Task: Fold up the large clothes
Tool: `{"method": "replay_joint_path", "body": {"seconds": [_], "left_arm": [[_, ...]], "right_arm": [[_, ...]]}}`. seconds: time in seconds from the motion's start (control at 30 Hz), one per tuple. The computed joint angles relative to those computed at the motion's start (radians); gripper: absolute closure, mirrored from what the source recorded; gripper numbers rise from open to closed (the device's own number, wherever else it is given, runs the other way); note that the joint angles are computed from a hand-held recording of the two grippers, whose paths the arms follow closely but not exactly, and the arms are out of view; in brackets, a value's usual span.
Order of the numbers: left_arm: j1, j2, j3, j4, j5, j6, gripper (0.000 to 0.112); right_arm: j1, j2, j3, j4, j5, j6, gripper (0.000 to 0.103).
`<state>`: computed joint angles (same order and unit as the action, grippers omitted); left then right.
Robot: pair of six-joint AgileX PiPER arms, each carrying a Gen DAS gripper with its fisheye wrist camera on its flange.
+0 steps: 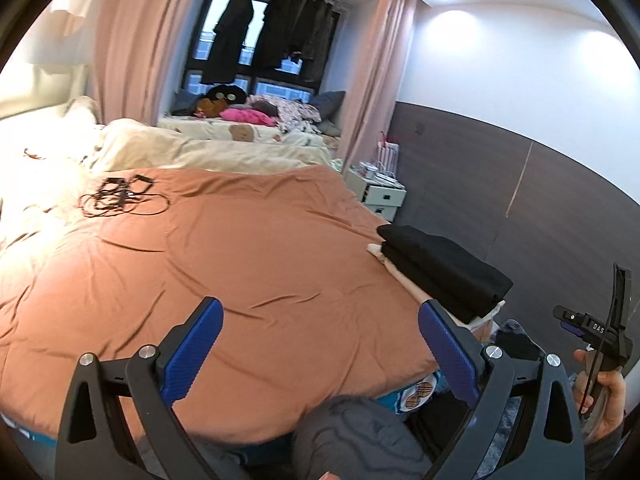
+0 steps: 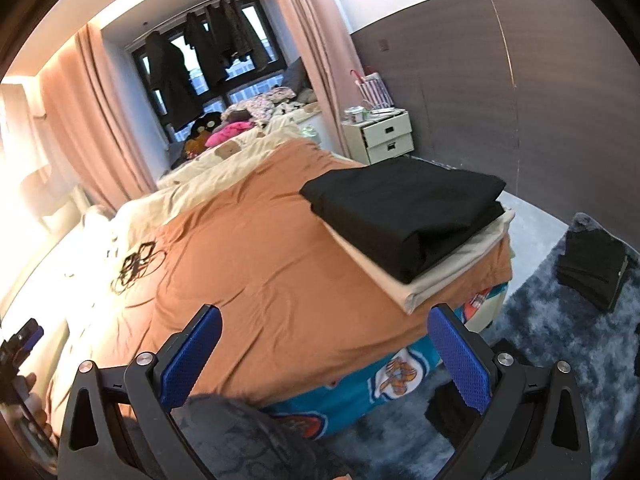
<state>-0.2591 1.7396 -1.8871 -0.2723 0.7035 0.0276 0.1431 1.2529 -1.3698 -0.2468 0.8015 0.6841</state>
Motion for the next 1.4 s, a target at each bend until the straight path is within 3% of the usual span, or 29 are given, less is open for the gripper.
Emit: {"method": "replay_joint_path", "body": {"seconds": [0.2, 0.63, 1.03, 1.13, 1.4], "left_arm": [[0.041, -0.175, 0.291, -0.022, -0.139, 0.004, 0.012], [0.054, -0.408, 0.618, 0.071, -0.296, -0.084, 0.012], [0.001, -0.473, 0.708, 0.38, -0.333, -0.375, 0.012], [-0.023, -0.482, 0.72, 0.487, -0.335, -0.483, 0.012], [-0.047, -0.502, 0.742, 0.582, -0.333, -0.568, 0.012]], "right_arm": [[0.16, -0.046, 0.067, -0.155, 0.011, 0.166, 0.0], [0.448, -0.098, 0.167, -0.402, 0.05, 0.41, 0.0], [0.531, -0.089, 0.255, -0.478, 0.008, 0.503, 0.0], [0.554, -0.084, 0.251, -0.501, 0.024, 0.516, 0.0], [0.614, -0.076, 0.231, -0.569, 0.065, 0.56, 0.0]]}}
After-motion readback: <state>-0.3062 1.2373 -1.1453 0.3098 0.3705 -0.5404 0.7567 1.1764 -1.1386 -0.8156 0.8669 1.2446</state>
